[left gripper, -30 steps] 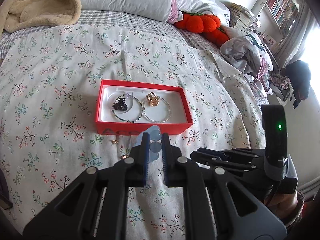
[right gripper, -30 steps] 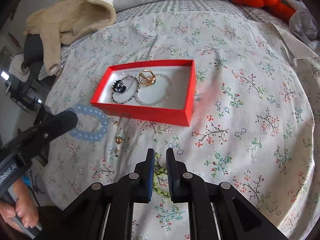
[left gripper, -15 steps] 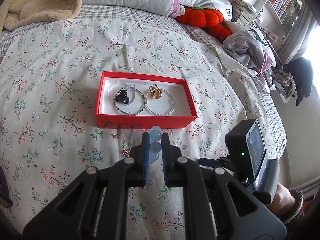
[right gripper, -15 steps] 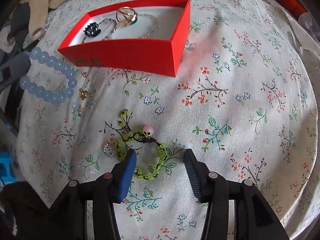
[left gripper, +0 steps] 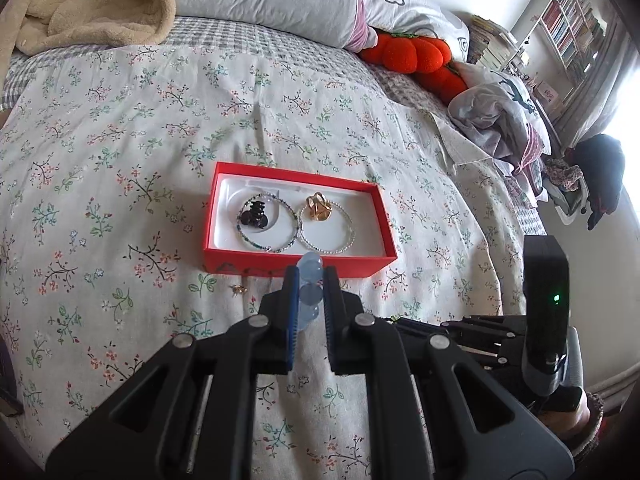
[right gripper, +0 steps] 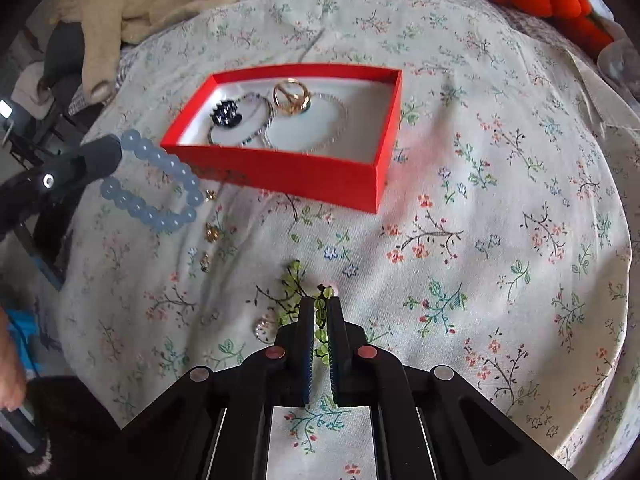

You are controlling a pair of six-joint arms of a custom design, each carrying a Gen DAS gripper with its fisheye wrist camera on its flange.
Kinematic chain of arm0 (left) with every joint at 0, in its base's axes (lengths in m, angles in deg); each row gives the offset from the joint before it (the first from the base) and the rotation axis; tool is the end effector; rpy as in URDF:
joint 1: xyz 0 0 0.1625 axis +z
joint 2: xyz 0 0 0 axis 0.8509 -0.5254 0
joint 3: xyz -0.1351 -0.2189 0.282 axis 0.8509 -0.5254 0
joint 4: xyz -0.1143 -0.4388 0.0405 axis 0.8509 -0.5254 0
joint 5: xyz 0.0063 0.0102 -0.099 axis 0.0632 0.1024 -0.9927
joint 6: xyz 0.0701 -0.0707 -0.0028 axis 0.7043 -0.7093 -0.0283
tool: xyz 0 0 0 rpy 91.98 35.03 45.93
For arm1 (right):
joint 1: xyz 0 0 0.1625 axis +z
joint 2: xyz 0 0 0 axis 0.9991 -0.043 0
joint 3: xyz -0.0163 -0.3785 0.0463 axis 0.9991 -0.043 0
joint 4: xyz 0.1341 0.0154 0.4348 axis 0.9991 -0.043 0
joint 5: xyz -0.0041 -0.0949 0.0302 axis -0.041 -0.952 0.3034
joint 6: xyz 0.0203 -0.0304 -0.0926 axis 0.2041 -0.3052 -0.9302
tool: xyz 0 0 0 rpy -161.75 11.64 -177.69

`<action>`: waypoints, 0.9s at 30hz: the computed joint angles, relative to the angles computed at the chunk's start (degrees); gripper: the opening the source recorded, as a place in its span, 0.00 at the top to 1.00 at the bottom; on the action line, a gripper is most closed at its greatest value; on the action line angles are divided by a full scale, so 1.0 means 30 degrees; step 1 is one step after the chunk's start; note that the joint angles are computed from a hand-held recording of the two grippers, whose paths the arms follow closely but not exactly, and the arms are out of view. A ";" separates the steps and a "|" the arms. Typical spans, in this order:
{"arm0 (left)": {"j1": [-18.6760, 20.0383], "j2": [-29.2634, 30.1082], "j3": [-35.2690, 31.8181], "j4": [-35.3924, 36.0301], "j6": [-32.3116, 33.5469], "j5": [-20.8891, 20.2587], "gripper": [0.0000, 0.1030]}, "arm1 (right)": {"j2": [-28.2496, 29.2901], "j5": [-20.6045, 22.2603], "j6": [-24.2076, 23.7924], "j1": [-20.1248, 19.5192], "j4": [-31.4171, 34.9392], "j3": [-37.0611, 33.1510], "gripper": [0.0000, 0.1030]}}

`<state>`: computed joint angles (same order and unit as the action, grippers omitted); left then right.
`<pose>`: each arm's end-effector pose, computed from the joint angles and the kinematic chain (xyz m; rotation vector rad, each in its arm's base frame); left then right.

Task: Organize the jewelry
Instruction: 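Lift both bracelets and lower them into the red box with both tools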

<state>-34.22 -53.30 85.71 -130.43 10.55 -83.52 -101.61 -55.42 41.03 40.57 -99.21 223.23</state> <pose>-0.3120 -0.3231 0.2476 0.8591 2.7664 -0.4032 0.2694 -0.2374 0.2334 -0.0025 -2.4594 0.5299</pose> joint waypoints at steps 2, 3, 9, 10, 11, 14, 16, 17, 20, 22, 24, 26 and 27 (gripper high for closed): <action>0.0056 0.0112 -0.0063 -0.0444 0.0157 0.0013 0.87 | 0.0007 -0.0084 -0.0300 0.0168 -0.0820 -0.0230 0.94; 0.0081 0.0205 -0.0105 -0.0681 0.0227 0.0029 0.87 | 0.0117 -0.0128 -0.0439 0.0281 -0.1320 -0.0339 0.94; 0.0562 0.0948 -0.0299 -0.2635 0.0608 -0.0159 0.87 | 0.0282 -0.0276 -0.1682 0.0484 -0.3841 -0.1023 0.94; 0.0727 0.1106 -0.0306 -0.3073 0.0656 -0.0323 0.87 | 0.0382 -0.0311 -0.1864 0.0511 -0.4259 -0.1144 0.94; 0.0912 0.1271 -0.0297 -0.3542 0.0727 -0.0529 0.87 | 0.0508 -0.0391 -0.1996 0.0535 -0.4677 -0.1238 0.94; 0.1513 0.1821 -0.0249 -0.4917 0.0873 -0.1155 0.87 | 0.0682 -0.0554 -0.2507 0.0343 -0.6174 -0.1196 0.94; 0.1878 0.2165 -0.0157 -0.5656 0.0946 -0.1469 0.87 | 0.0770 -0.0516 -0.2799 0.0076 -0.6972 -0.1216 0.94; 0.2057 0.2349 -0.0120 -0.5924 0.0971 -0.1528 0.87 | 0.0820 -0.0487 -0.2969 -0.0079 -0.7379 -0.1216 0.94; 0.2583 0.2858 -0.0211 -0.6060 0.0743 -0.1484 0.87 | 0.1058 -0.0290 -0.3463 -0.0535 -0.8425 -0.1171 0.94; 0.2875 0.3018 -0.0224 -0.5997 0.0566 -0.1393 0.87 | 0.1368 -0.0137 -0.3735 -0.0828 -0.8961 -0.1212 0.94; 0.3029 0.3029 -0.0202 -0.5776 0.0558 -0.1076 0.87 | 0.1722 0.0118 -0.4129 -0.1119 -0.9608 -0.1215 0.94; 0.3125 0.2998 -0.0196 -0.5587 0.0653 -0.0684 0.87 | 0.2141 0.0489 -0.4599 -0.1395 -1.0316 -0.1228 0.94; 0.3188 0.2979 -0.0195 -0.5509 0.0716 -0.0486 0.87 | 0.2386 0.0669 -0.4838 -0.1511 -1.0683 -0.1252 0.94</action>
<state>-24.66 -44.37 85.13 -146.96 12.70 -84.98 -94.45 -53.42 26.51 36.04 -131.26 219.47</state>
